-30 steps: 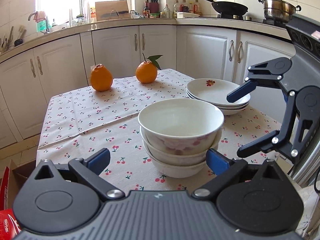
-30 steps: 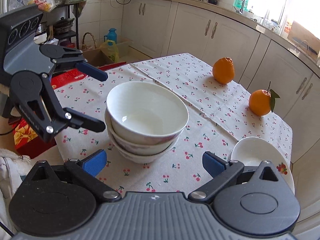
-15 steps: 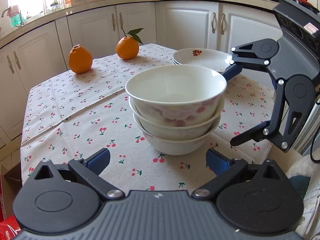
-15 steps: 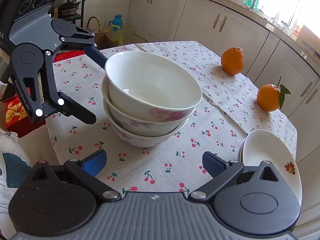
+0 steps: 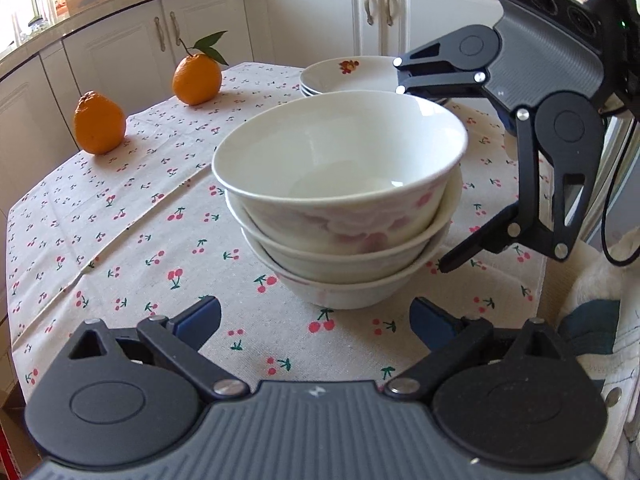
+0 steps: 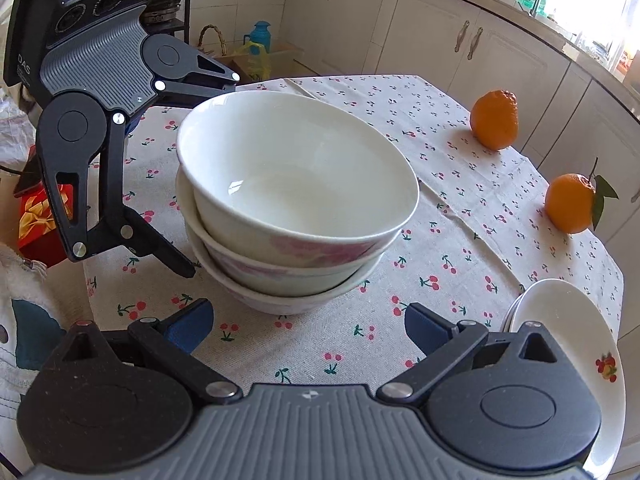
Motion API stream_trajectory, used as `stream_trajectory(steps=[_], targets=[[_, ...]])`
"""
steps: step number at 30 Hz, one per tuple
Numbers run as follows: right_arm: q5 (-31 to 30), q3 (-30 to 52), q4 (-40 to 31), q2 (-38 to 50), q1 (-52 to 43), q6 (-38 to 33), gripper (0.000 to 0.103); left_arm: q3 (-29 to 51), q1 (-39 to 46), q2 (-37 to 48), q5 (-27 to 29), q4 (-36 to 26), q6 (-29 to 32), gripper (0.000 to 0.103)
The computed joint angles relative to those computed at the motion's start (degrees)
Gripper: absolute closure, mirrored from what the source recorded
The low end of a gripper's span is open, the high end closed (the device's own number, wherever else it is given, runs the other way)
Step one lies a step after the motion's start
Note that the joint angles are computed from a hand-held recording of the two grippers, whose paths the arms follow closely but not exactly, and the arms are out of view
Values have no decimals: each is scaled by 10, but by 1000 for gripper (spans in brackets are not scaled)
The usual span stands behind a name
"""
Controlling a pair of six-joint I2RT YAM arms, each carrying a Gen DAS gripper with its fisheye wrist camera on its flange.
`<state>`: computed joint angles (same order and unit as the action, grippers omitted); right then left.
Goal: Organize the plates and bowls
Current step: 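Grip the three-bowl stack from opposite sides with both grippers, then lift the bowl stack with both grippers and carry it over the plate stack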
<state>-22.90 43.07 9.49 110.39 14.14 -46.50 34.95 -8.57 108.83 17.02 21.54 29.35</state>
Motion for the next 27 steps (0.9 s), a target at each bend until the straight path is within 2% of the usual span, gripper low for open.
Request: stream_trajectory(steps=[9, 12, 20, 27], targets=[[-18, 66, -84, 21, -2, -43, 1, 52, 18, 13, 46, -69, 54, 11], [-17, 83, -108, 26, 0, -52, 1, 76, 19, 23, 62, -106, 37, 13], [-19, 102, -150, 22, 5, -78, 9, 64, 19, 14, 70, -95, 53, 16], [-22, 123, -181, 27, 9, -93, 12, 88, 25, 20, 79, -136, 62, 21]])
